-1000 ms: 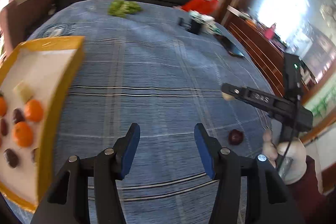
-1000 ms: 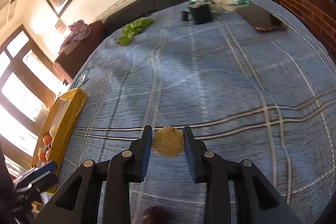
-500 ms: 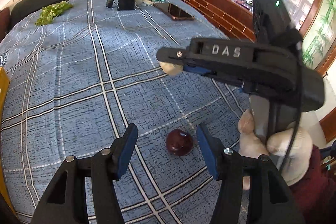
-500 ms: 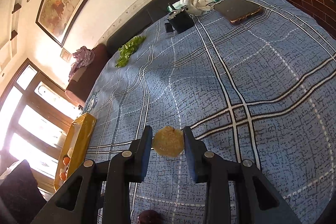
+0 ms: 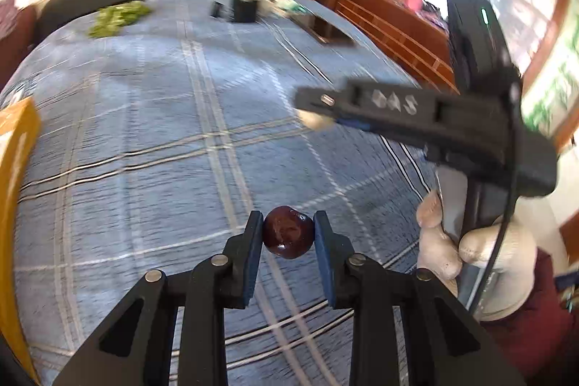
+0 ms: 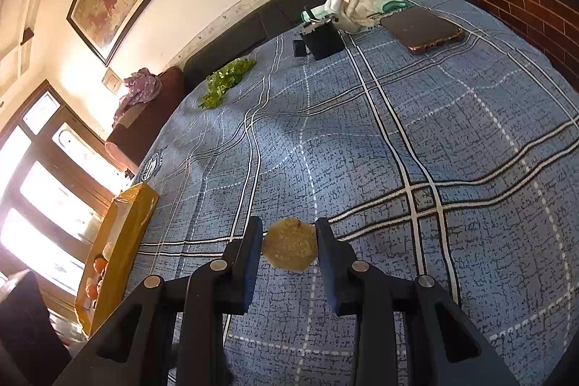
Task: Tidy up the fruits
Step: 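Carry plum with left tool into the tray while right tool carries the cracker there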
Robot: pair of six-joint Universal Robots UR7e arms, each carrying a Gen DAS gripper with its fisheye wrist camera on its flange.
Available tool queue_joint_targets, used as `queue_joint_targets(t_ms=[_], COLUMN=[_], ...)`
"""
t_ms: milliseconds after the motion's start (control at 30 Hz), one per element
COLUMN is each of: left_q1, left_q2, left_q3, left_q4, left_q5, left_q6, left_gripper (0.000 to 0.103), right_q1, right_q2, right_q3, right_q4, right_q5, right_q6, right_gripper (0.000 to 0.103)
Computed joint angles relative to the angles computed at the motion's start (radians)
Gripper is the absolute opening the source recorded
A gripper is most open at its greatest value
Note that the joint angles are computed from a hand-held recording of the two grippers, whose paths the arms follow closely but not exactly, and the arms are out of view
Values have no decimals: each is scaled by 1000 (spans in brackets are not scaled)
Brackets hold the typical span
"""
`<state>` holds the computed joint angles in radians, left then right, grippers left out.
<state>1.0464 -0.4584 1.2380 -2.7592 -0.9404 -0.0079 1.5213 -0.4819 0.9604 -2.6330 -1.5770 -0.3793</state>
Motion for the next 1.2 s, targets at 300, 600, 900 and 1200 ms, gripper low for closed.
queue_joint_targets(t_ms=[300,600,900,1200], left_q1=[11,43,94,135], left_q2=[-189,-387,-500,-531], left_q3=[224,437,557,590], left_q4=[-242,-396,-408,-380], left_q5=[100,277,418,401], left_q6=[-87,-227,-334,-382], left_gripper=[27,27,28,28], right_q1=[40,136,244,320], right_q2=[-25,28,172,409], right_q3=[52,21,-128,-441], right_q4=[6,125,289,410], right_q5=[-14,8,-11,-151], right_q6=[-49,-111,-173,-210], right_gripper=[32,33,33,33])
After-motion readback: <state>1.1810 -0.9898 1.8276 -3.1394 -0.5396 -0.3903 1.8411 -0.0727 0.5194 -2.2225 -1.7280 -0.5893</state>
